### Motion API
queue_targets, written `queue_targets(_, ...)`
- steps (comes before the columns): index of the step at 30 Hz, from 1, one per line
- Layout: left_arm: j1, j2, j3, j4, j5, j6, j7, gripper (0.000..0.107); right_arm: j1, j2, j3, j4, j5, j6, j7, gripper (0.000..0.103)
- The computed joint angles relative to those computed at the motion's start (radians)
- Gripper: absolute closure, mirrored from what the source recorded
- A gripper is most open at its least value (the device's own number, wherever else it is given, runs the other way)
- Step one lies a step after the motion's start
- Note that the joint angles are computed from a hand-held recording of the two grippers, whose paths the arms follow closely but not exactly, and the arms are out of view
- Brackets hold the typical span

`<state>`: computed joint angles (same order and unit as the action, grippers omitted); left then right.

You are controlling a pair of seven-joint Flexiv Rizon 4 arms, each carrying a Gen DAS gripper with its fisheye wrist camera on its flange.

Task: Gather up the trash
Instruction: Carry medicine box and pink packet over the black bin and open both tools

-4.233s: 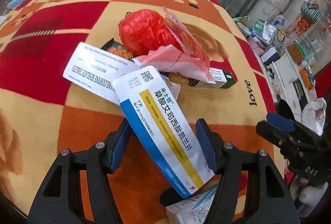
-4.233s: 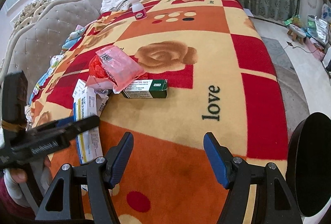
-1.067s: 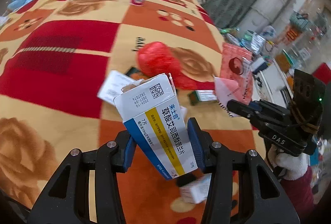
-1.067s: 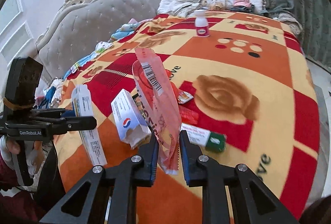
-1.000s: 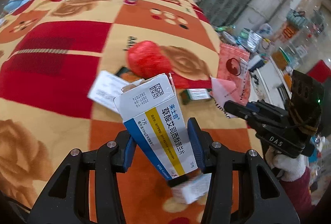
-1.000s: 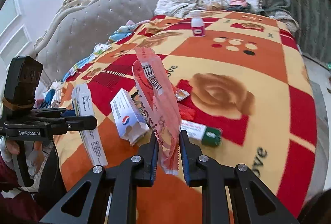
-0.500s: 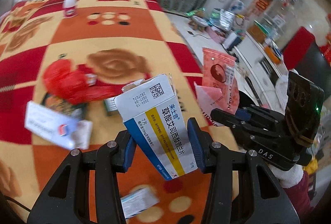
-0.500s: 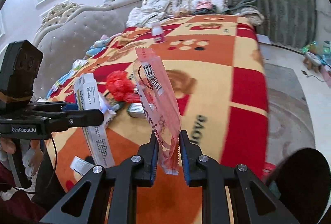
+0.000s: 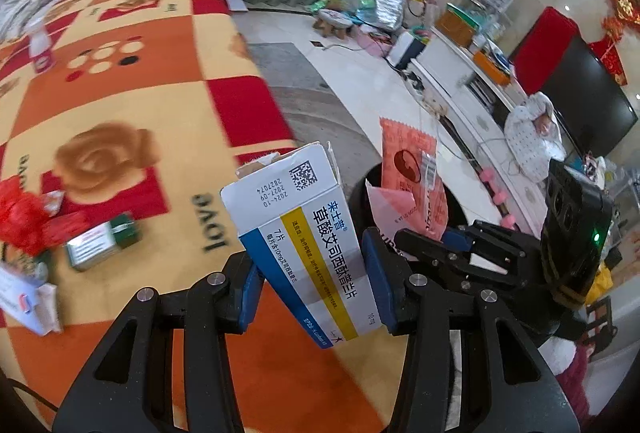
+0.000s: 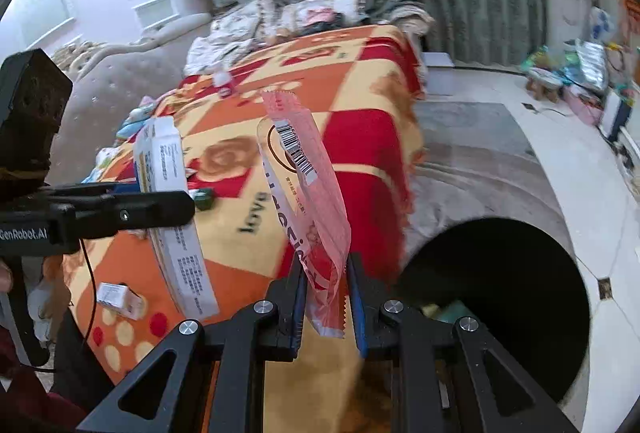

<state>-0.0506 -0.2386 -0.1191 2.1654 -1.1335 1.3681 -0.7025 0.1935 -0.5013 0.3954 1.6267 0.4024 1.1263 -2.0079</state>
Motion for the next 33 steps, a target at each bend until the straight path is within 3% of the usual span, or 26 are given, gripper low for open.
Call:
queue_targets(8,-0.013,-0.09,-0.044,-0.09,0.105,0.014,-0.094,0.062,-0.028,0.017,-0.067,0.06,-0.038,0.027,0.085,0.084)
queue_targets(17,0.013,-0.157,-0.103,-0.144,0.206,0.053,-0.177,0.062,-0.074,0.003,-0.082,0.078,-0.063,0.023,0.154,0.084)
queue_targets(22,0.039,-0.176,-0.142,-0.154,0.238,0.065,-0.201,0.062,-0.072,-0.008,-0.09,0.076,-0.084,0.026,0.198,0.084)
queue_targets(25,0.073,-0.179,-0.196,-0.149,0.198,0.072,-0.166,0.061,-0.074,-0.014,-0.092,0.073,-0.095,0.024,0.224,0.084)
queue_targets(27,0.097,-0.181,-0.241,-0.146,0.142,0.082,-0.114,0.06,-0.075,-0.013,-0.094,0.075,-0.102,0.025,0.24,0.079)
queue_targets(29,0.087,-0.179,-0.238,-0.144,0.123,0.092,-0.095,0.056,-0.069,-0.01,-0.101,0.082,-0.113,0.031,0.264,0.054)
queue_targets(30,0.082,-0.179,-0.237,-0.143,0.116,0.102,-0.087,0.053,-0.067,-0.009,-0.106,0.086,-0.119,0.036,0.277,0.049)
queue_targets(31,0.078,-0.179,-0.232,-0.143,0.115,0.103,-0.085,0.052,-0.07,-0.009,-0.104,0.088,-0.121,0.038,0.282,0.045)
queue_targets(33,0.068,-0.18,-0.212,-0.147,0.128,0.082,-0.104,0.052,-0.076,-0.007,-0.098,0.089,-0.121,0.039,0.29,0.044)
